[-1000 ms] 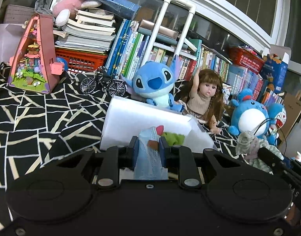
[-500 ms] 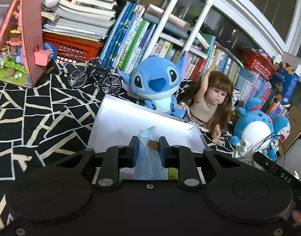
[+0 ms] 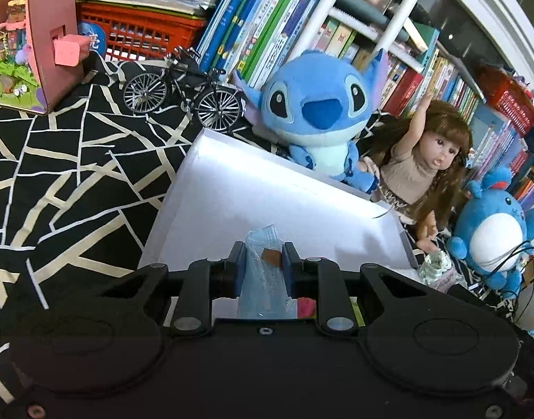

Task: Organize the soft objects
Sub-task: 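Lower both items into the white box and open both grippers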

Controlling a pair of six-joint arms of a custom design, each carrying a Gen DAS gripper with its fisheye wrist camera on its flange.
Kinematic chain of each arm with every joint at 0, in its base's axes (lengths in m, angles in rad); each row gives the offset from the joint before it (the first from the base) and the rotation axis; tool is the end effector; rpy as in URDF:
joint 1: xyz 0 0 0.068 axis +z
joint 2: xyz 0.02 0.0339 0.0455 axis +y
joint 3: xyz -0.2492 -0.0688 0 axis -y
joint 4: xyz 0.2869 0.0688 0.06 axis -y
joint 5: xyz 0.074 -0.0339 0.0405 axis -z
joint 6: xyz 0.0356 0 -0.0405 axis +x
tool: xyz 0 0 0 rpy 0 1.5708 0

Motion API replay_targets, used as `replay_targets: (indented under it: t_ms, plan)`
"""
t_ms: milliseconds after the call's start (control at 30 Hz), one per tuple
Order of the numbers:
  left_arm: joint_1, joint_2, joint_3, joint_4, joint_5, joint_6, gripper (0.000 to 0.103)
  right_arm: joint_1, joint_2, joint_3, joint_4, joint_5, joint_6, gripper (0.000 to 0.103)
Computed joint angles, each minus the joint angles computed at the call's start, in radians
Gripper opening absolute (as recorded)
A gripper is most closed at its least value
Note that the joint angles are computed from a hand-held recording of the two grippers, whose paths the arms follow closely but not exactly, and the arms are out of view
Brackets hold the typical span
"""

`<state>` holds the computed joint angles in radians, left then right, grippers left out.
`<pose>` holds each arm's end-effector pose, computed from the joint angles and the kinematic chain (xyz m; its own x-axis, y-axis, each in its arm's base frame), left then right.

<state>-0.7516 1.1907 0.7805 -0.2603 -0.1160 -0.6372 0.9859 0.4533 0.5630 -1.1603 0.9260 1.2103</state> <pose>0.2222 -0.2020 0.2176 -0.7290 -0.1276 -0.6725 0.2218 0.8855 -0.4083 0.0911 0.0860 0.2309 -0.4327 0.3652 -0.8243 0.3489 0.9109 0.2205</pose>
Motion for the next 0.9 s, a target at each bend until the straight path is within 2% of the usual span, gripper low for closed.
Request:
replay_targets:
  t_ms: [133,300,500,900]
  plan:
    - [-0.003,0.041,0.014,0.016,-0.002,-0.003,0.021,-0.065,-0.025,-0.024,0.081,-0.07,-0.074,0.037]
    - [0.001,0.066,0.018,0.03,0.0,-0.008,0.021,-0.11,-0.044,-0.045,0.119,-0.13,-0.095,0.036]
    - [0.015,0.084,0.015,0.039,0.027,-0.027,0.021,-0.144,-0.081,-0.066,0.117,-0.196,-0.087,0.035]
    - [0.011,0.113,0.016,0.043,0.026,-0.035,0.022,-0.165,-0.072,-0.079,0.114,-0.255,-0.083,0.035]
